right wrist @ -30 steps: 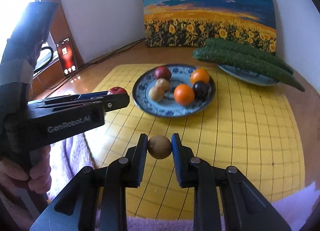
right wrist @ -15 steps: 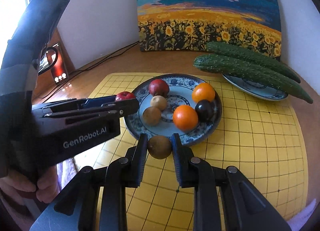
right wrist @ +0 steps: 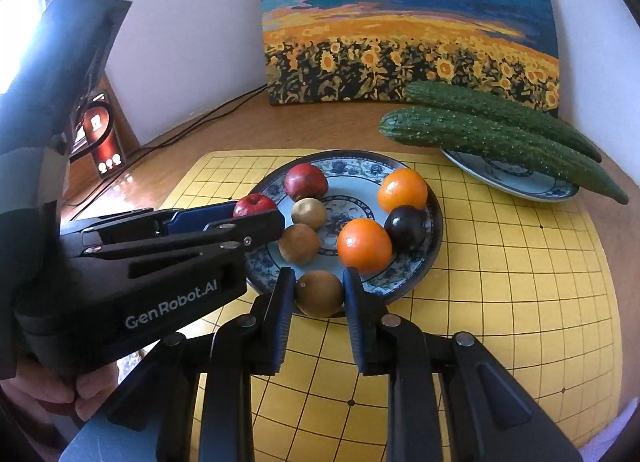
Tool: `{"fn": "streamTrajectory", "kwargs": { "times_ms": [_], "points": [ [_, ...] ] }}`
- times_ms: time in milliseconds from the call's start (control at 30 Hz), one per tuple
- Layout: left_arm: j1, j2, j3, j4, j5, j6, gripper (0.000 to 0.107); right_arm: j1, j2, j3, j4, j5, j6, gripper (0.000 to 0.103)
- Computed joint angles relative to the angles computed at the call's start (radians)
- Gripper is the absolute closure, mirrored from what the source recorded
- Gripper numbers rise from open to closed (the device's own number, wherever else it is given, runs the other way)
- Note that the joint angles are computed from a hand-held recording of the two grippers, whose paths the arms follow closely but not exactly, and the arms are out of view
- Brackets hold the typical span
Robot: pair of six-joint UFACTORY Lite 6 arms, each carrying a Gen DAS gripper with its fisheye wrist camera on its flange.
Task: Organize fruits
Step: 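Carry the red apple and tan fruit onto the plate, then open both tools and lift them away from the plate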
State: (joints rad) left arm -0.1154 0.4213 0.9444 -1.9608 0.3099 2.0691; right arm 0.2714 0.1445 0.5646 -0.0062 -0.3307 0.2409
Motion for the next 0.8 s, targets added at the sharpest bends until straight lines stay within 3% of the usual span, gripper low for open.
{"fn": "streamTrajectory", "kwargs": {
  "times_ms": [167, 267, 800],
  "points": [
    [-0.006, -0.007, -0.005, -0.007, -0.011, 0.003, 0.074, -0.013, -0.010, -0.016, -0.026, -0.019, 0.028, 0.071],
    [-0.007, -0.024, -0.020, -0.038, -0.011, 0.036, 0.068, -0.017, -0.015, -0.024, -0.030, -0.026, 0.033, 0.067],
    [-0.014, -0.233, -0.198, -0.073, -0.021, 0.048, 0.056, -0.041, -0.163, -0.142, -0.011, -0.005, 0.027, 0.061]
  ]
}}
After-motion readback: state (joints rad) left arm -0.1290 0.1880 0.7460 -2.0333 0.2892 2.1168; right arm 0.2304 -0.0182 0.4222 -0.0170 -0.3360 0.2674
